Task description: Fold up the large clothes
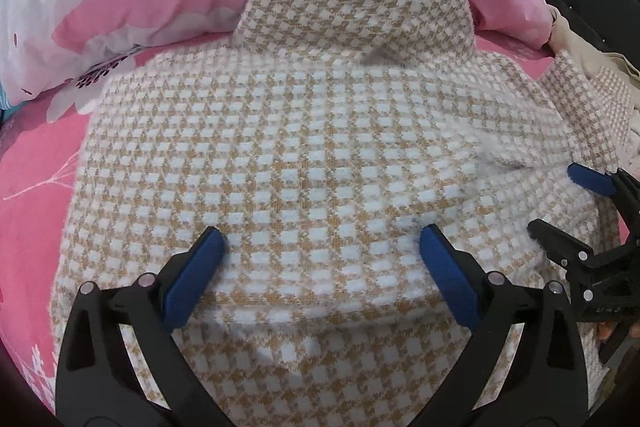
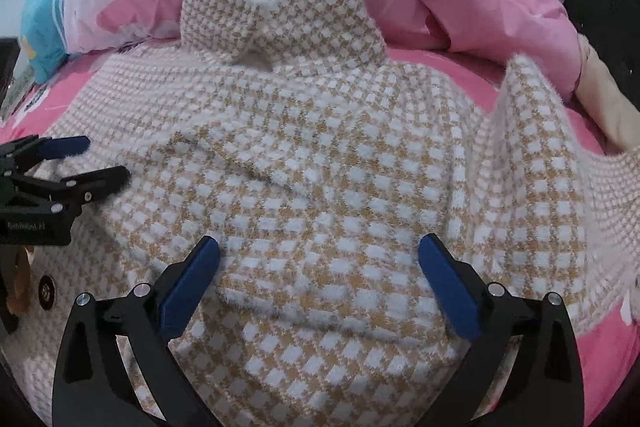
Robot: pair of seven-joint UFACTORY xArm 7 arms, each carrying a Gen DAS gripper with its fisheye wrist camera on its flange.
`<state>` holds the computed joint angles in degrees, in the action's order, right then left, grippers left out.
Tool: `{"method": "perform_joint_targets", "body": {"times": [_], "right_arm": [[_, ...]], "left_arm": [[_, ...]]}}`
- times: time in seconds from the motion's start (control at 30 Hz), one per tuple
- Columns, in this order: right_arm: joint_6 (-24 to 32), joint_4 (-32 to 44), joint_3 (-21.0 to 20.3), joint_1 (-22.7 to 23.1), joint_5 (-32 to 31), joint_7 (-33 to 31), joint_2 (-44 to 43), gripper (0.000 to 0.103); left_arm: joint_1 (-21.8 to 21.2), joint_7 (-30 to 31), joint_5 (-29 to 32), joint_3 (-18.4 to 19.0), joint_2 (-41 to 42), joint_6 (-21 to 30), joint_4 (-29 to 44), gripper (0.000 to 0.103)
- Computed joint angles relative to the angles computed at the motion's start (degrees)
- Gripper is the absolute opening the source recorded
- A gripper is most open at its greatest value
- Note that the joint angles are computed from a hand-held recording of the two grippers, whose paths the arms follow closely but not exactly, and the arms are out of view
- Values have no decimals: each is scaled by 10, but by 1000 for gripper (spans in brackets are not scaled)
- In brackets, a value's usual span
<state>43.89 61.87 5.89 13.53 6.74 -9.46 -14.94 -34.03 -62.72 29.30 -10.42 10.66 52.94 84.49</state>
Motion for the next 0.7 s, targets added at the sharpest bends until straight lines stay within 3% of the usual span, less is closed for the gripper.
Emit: {"method": "perform_joint_targets", "body": {"times": [0.17, 0.3, 0.43, 0.7], "right_arm": [[96, 52, -11, -10, 0, -6, -12, 97], [76, 61, -25, -21, 9, -19, -57, 97], [86, 104, -64, -46, 26, -42, -73, 97], [142, 285, -135, -163, 22, -48, 73, 97]], "left_arm": [[-2, -17, 20, 1, -7, -18, -15, 95], [-2, -20, 23, -1, -6, -12, -14, 96], [-2, -19, 20, -2, -5, -10, -10, 96], [-1, -13, 14, -1, -4, -7, -8, 96]]}}
